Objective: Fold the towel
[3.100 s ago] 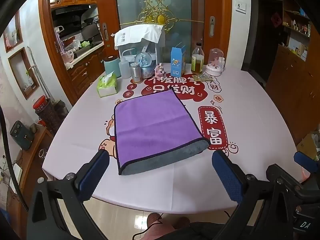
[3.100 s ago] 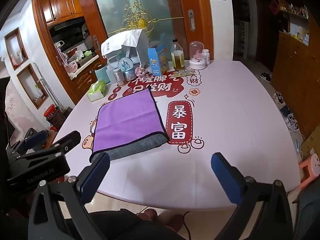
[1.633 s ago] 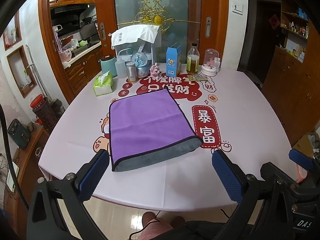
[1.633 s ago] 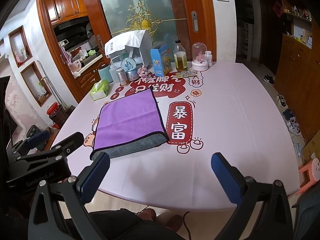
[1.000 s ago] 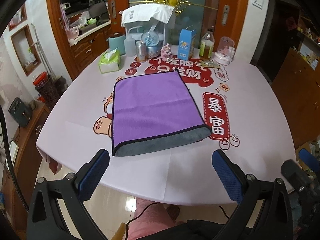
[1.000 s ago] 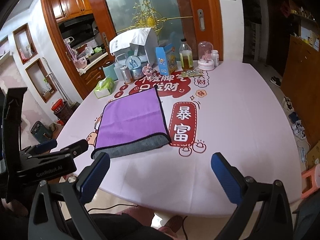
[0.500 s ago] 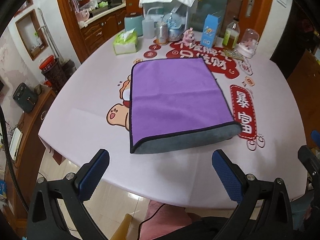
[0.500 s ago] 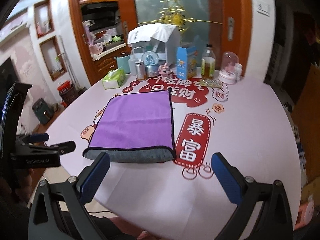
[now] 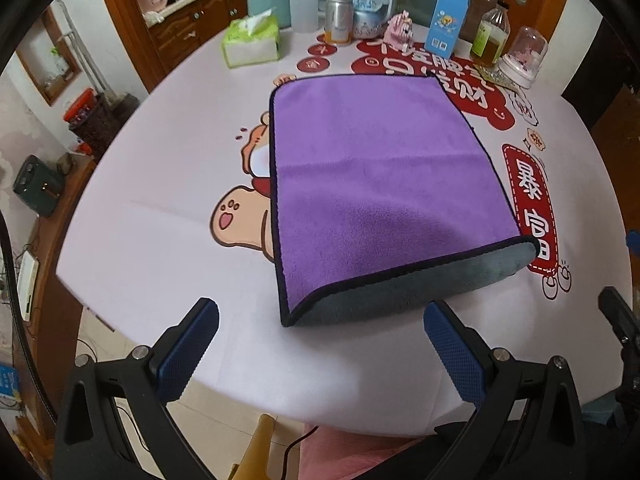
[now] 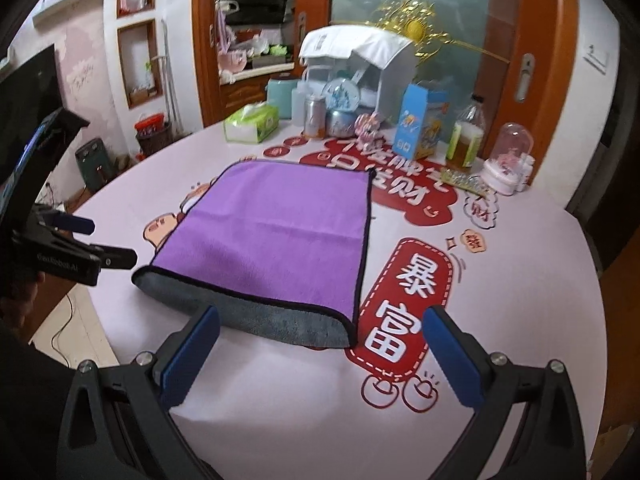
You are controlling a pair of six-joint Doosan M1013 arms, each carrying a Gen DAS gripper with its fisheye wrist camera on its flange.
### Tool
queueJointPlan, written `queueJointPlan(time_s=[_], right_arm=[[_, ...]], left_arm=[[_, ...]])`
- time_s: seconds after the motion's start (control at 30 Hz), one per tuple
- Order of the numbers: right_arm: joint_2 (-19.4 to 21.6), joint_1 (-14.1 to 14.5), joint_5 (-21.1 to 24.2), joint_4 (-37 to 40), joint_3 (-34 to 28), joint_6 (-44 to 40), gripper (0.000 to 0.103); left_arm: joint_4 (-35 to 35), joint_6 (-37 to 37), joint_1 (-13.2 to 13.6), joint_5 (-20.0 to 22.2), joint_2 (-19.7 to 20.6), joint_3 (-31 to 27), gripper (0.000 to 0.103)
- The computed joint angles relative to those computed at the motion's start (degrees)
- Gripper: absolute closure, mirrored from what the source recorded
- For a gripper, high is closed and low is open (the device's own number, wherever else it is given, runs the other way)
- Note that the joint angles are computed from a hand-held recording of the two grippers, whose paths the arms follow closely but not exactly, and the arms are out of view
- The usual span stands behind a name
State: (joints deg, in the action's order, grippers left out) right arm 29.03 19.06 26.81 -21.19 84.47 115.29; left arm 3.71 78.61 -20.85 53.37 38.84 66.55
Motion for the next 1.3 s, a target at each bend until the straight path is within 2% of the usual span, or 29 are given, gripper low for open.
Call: queueJointPlan(time_s=[0.3,0.57,0.83,1.1,1.17,1.3], right_arm=[[4.45,-1.08,3.45,9.73,-4.04,-10.23,0.005],[7.49,-1.92,7.53,12.17,-6.57,-13.25,0.011],[9.66,-2.38,10.92,14.1,-8.4,-14.9,0.024],[10.3,-2.42,12.26,15.57,-9.14,-16.3,0.043],[10.24,-2.4,12.2,15.62,-9.05,-16.5,0.047],[10.09,-2.36,12.34,15.03,-8.92,-16.07,0.057]], left_arm=[[0.75,2.37,0.28,5.41,4.74,-4.97,0.001],[0.67,4.1,0.64,9.46,8.29,-8.62,0.001],[-1.67,6.52,0.96,12.58,10.8,-11.45,0.005],[-4.34,8.95,1.41,12.92,11.51,-12.38,0.028],[-5.25,9.74,1.51,12.62,11.51,-12.34,0.041],[-5.66,10.34,0.86,11.84,11.75,-12.36,0.054]])
